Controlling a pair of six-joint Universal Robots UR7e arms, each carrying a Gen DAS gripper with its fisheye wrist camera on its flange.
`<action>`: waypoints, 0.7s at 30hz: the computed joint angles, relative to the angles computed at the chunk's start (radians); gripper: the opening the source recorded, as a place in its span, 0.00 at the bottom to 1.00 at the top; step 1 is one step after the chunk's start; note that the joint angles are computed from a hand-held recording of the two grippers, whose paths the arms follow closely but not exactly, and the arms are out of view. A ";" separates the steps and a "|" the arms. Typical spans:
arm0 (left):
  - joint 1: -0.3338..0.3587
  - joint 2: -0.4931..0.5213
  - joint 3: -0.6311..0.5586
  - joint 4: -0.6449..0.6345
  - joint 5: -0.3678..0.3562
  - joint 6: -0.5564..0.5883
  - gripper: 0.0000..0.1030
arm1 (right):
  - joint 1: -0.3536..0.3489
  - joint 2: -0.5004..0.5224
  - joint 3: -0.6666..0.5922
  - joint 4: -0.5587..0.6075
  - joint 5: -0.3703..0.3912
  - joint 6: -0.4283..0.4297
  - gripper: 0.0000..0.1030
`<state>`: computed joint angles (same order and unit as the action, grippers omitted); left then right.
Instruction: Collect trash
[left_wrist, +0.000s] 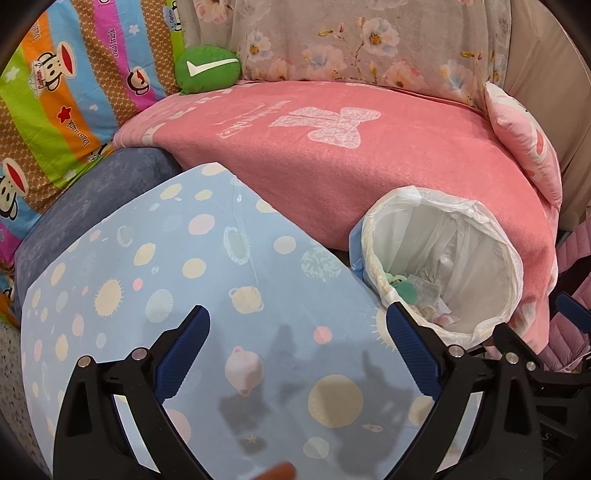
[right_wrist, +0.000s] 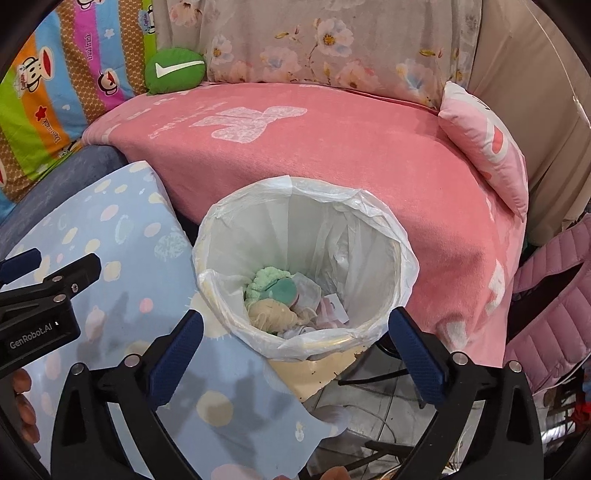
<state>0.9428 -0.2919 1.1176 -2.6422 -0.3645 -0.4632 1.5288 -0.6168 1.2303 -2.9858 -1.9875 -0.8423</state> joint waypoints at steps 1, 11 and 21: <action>-0.001 0.003 0.001 -0.002 0.008 -0.001 0.89 | -0.002 0.000 0.004 -0.010 0.000 -0.001 0.93; -0.010 0.027 -0.017 0.015 0.024 0.005 0.92 | -0.010 -0.009 0.023 -0.048 -0.009 -0.027 0.93; -0.017 0.034 -0.028 0.065 0.021 -0.039 0.92 | -0.015 -0.024 0.043 -0.057 -0.016 -0.033 0.93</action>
<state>0.9259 -0.2578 1.0897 -2.5767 -0.3434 -0.5018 1.5135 -0.6410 1.2733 -3.0430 -2.0032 -0.8754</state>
